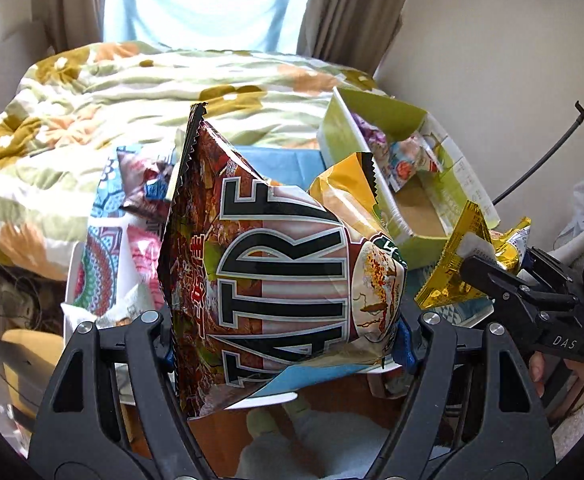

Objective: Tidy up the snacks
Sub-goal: 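Lower both bags into the yellow box and open both tools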

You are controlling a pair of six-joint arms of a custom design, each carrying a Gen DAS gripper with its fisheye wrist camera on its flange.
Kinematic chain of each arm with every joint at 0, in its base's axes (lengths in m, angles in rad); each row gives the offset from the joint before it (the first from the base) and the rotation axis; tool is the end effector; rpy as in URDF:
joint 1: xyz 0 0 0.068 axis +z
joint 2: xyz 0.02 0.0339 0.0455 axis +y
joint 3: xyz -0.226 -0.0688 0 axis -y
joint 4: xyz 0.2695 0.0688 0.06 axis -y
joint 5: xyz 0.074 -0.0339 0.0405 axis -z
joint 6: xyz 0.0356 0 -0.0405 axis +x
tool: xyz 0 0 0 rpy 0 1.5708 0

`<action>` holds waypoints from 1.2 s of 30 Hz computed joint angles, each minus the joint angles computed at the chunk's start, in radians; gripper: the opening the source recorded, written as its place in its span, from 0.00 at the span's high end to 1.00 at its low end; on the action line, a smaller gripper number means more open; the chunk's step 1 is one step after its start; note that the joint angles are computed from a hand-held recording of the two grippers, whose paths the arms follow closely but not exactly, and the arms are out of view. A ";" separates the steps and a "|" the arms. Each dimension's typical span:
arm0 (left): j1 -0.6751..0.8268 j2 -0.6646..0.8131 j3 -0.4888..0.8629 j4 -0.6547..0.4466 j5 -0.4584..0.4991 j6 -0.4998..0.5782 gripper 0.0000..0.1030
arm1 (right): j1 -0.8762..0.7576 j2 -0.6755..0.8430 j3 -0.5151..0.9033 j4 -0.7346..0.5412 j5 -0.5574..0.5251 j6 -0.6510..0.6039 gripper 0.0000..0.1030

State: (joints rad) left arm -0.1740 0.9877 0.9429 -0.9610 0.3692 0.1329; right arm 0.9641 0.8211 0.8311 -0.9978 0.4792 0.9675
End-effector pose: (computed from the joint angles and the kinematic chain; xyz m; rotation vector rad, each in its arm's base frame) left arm 0.2193 -0.0516 0.2595 0.5250 2.4927 -0.4900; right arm 0.1235 0.1492 0.2535 0.1811 2.4148 0.2605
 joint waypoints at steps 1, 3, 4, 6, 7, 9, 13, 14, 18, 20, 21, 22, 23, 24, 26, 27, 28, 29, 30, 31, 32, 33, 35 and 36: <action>-0.030 0.020 0.023 0.013 -0.009 -0.019 0.29 | -0.012 -0.024 0.008 -0.023 0.010 -0.005 0.26; -0.091 0.060 0.066 0.038 -0.030 -0.058 0.29 | -0.043 -0.068 0.024 -0.077 0.020 -0.026 0.26; -0.121 0.087 0.094 0.047 -0.044 -0.076 0.29 | -0.063 -0.082 0.032 -0.100 0.027 -0.037 0.26; -0.187 0.145 0.142 0.078 -0.073 -0.119 0.29 | -0.135 -0.128 0.033 -0.124 0.006 -0.087 0.26; -0.229 0.182 0.169 0.100 -0.092 -0.150 0.29 | -0.175 -0.155 0.028 -0.129 -0.007 -0.115 0.26; -0.296 0.255 0.218 0.132 -0.109 -0.201 0.29 | -0.278 -0.213 0.010 -0.128 -0.055 -0.196 0.26; -0.409 0.445 0.364 0.171 -0.127 -0.288 0.29 | -0.541 -0.291 -0.008 -0.121 -0.200 -0.406 0.26; -0.438 0.494 0.403 0.178 -0.149 -0.300 0.29 | -0.605 -0.305 -0.005 -0.124 -0.232 -0.459 0.26; -0.526 0.708 0.582 0.183 -0.211 -0.344 0.28 | -0.939 -0.318 -0.003 -0.099 -0.446 -0.685 0.26; -0.559 0.805 0.659 0.174 -0.242 -0.363 0.28 | -1.089 -0.292 0.002 -0.084 -0.537 -0.780 0.26; -0.570 0.854 0.701 0.165 -0.247 -0.373 0.28 | -1.158 -0.270 0.007 -0.078 -0.586 -0.826 0.26; -0.581 0.897 0.736 0.155 -0.251 -0.383 0.28 | -1.219 -0.243 0.013 -0.073 -0.632 -0.869 0.26; -0.590 0.938 0.772 0.145 -0.257 -0.391 0.28 | -1.264 -0.223 0.016 -0.070 -0.663 -0.901 0.26; -0.599 0.976 0.803 0.136 -0.267 -0.398 0.28 | -1.301 -0.205 0.018 -0.067 -0.690 -0.931 0.26; -0.608 1.013 0.815 0.132 -0.287 -0.405 0.27 | -1.362 -0.166 0.023 -0.057 -0.737 -0.984 0.26; -0.616 1.032 0.829 0.124 -0.296 -0.413 0.25 | -1.384 -0.145 0.022 -0.047 -0.754 -1.004 0.26; -0.617 1.062 0.856 0.113 -0.297 -0.414 0.24 | -1.403 -0.129 0.021 -0.041 -0.769 -1.023 0.26; -0.625 1.081 0.874 0.104 -0.307 -0.418 0.21 | -1.414 -0.112 0.021 -0.031 -0.778 -1.034 0.26; -0.632 1.110 0.903 0.089 -0.325 -0.420 0.13 | -1.422 -0.097 0.021 -0.023 -0.787 -1.045 0.26; -0.635 1.131 0.925 0.078 -0.344 -0.419 0.09 | -1.434 -0.080 0.022 -0.013 -0.795 -1.059 0.26; -0.643 1.137 0.931 0.077 -0.364 -0.425 0.04 | -1.436 -0.066 0.023 -0.004 -0.796 -1.066 0.26; -0.652 1.127 0.915 0.086 -0.378 -0.435 0.03 | -1.443 -0.052 0.021 0.003 -0.805 -1.077 0.26; -0.656 1.120 0.910 0.090 -0.389 -0.443 0.03 | -1.446 -0.024 0.027 0.014 -0.819 -1.095 0.26; -0.655 1.103 0.891 0.094 -0.394 -0.444 0.03 | -1.446 -0.003 0.029 0.027 -0.824 -1.104 0.26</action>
